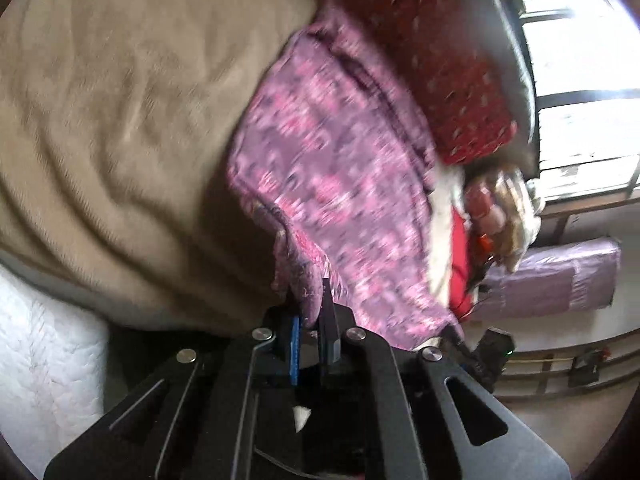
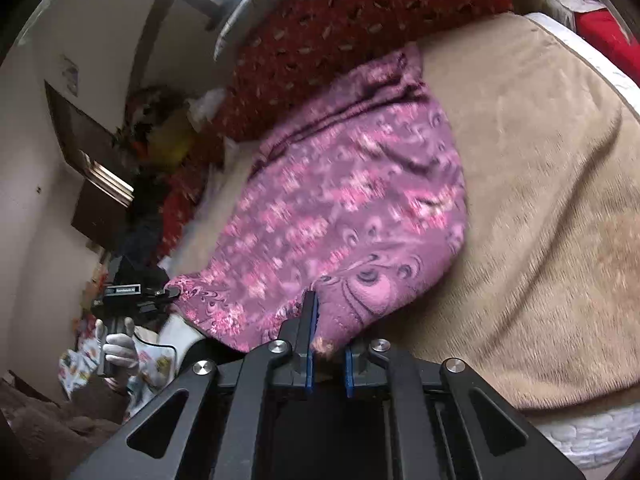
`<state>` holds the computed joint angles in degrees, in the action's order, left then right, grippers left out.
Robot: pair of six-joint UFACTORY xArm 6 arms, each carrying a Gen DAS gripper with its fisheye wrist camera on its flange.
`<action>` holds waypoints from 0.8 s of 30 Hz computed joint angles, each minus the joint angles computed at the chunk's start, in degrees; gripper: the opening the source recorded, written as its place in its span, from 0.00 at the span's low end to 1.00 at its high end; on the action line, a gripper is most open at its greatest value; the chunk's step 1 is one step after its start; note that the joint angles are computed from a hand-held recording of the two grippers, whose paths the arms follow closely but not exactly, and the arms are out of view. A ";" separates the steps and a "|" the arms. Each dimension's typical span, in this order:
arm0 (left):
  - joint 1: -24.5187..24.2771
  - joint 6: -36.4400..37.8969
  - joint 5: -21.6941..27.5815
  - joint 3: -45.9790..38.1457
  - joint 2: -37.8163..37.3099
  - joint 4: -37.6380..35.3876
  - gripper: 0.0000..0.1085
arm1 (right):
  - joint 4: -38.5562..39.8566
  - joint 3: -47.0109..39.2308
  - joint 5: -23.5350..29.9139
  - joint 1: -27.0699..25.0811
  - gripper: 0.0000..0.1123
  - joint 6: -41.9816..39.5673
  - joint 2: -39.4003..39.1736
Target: Fold small clothes
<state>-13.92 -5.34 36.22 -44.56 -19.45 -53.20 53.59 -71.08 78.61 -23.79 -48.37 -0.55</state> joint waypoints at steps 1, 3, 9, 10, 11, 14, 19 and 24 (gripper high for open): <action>-0.14 0.07 -0.66 -0.54 0.26 -0.47 0.04 | 1.14 -0.63 0.32 -0.01 0.09 0.28 0.48; -0.18 -0.15 -1.70 -1.85 1.05 -0.61 0.04 | 2.71 -1.62 0.95 -0.16 0.09 0.57 1.41; -0.34 -2.88 -5.42 -6.88 5.94 0.86 0.04 | 7.02 -5.96 0.63 0.57 0.09 1.74 5.27; -0.21 -3.48 -5.75 -7.96 7.04 1.46 0.04 | 7.60 -7.03 0.44 0.81 0.09 2.05 6.21; 0.03 -4.12 -5.93 -9.14 8.17 2.04 0.04 | 8.19 -8.42 0.29 1.10 0.09 2.35 7.40; 0.85 -5.30 -6.43 -13.56 12.28 3.17 0.04 | 9.31 -13.11 -0.41 2.22 0.09 3.45 11.22; 2.17 -9.51 -8.11 -24.89 21.90 7.30 0.04 | 10.64 -23.67 -2.50 4.89 0.08 6.11 19.66; 4.62 -15.34 -4.69 -43.08 35.80 13.85 0.04 | 12.21 -41.03 -5.45 7.64 0.08 12.24 32.99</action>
<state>-9.30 -20.68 31.53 -87.64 16.35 -39.36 65.79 -112.12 73.16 -16.15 -36.13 32.44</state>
